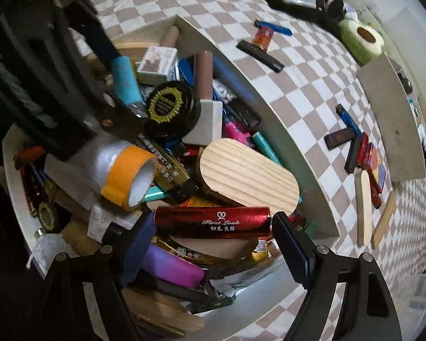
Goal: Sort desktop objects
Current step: 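Lower both tools into the white box and open them to drop the items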
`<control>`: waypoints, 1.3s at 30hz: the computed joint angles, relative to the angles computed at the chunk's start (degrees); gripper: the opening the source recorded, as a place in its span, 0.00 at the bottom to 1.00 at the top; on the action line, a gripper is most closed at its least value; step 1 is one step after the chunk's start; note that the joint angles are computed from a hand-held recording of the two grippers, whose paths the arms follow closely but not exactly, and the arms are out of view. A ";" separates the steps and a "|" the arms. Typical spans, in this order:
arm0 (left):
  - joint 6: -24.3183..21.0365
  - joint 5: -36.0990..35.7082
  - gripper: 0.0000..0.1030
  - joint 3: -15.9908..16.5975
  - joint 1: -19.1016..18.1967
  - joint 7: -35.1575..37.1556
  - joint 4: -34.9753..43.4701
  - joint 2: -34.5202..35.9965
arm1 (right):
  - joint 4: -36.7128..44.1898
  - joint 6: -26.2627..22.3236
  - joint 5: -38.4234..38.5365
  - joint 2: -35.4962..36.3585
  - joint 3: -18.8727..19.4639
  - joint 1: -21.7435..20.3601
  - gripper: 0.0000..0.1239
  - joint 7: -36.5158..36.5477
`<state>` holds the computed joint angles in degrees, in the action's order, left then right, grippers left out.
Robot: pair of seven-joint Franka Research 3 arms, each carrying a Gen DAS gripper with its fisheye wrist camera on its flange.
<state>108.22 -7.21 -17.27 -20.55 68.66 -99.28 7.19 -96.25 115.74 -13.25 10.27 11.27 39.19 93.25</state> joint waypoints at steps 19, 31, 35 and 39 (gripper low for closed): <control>-2.32 1.04 0.81 -0.16 -0.20 0.27 2.40 2.22 | -0.94 1.34 4.32 -2.79 0.30 -2.25 0.68 -0.86; -3.41 -10.77 0.97 -0.14 2.31 5.13 3.65 1.17 | -1.80 1.68 7.44 -3.98 0.30 -3.20 0.68 -2.52; -2.76 -11.75 0.97 0.31 2.54 6.54 1.75 -1.98 | -1.94 2.65 9.24 -4.86 0.24 -3.89 0.68 -2.67; -1.73 -12.22 0.97 0.60 2.52 7.28 3.97 -0.92 | -2.33 4.92 11.91 -6.28 0.13 -4.87 0.68 -2.54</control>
<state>106.48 -19.43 -16.67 -18.02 75.95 -95.30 6.27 -98.58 120.66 -1.34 4.00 11.40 34.32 90.71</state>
